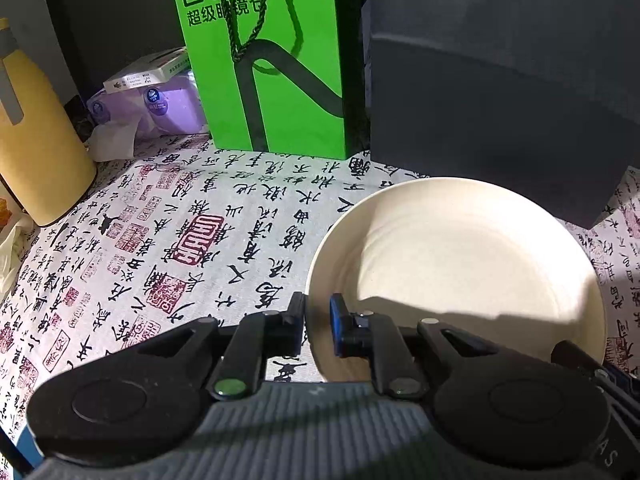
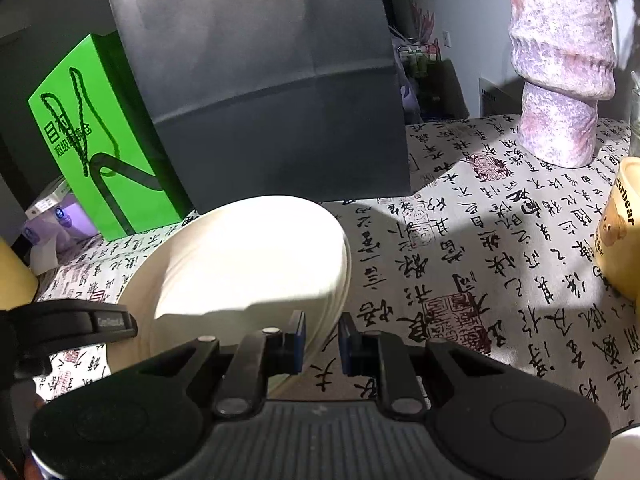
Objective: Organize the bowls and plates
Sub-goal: 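Pinch the cream plate rim with both grippers and lift it off the table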
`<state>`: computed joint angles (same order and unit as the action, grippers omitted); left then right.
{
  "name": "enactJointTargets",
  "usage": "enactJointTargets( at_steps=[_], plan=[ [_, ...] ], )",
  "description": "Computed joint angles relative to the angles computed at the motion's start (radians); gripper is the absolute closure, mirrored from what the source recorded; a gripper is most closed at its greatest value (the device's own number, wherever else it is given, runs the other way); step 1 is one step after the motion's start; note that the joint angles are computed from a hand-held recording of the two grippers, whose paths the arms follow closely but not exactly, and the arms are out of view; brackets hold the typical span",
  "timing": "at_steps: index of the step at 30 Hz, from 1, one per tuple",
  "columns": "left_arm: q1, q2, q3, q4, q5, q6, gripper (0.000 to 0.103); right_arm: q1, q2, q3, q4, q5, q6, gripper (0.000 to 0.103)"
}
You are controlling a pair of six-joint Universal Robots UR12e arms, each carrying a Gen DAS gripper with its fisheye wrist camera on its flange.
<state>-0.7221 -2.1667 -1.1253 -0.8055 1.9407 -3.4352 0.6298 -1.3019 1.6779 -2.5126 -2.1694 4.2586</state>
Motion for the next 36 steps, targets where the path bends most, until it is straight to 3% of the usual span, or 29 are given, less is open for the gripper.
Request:
enactJointTargets(
  at_steps=[24, 36],
  plan=[
    [0.001, 0.069, -0.057, 0.109, 0.018, 0.05, 0.089, 0.031, -0.01, 0.011, -0.133, -0.053, -0.096, 0.086],
    [0.002, 0.113, -0.112, 0.152, 0.019, 0.049, 0.089, 0.069, -0.015, -0.012, -0.121, -0.123, -0.114, 0.086]
  ],
)
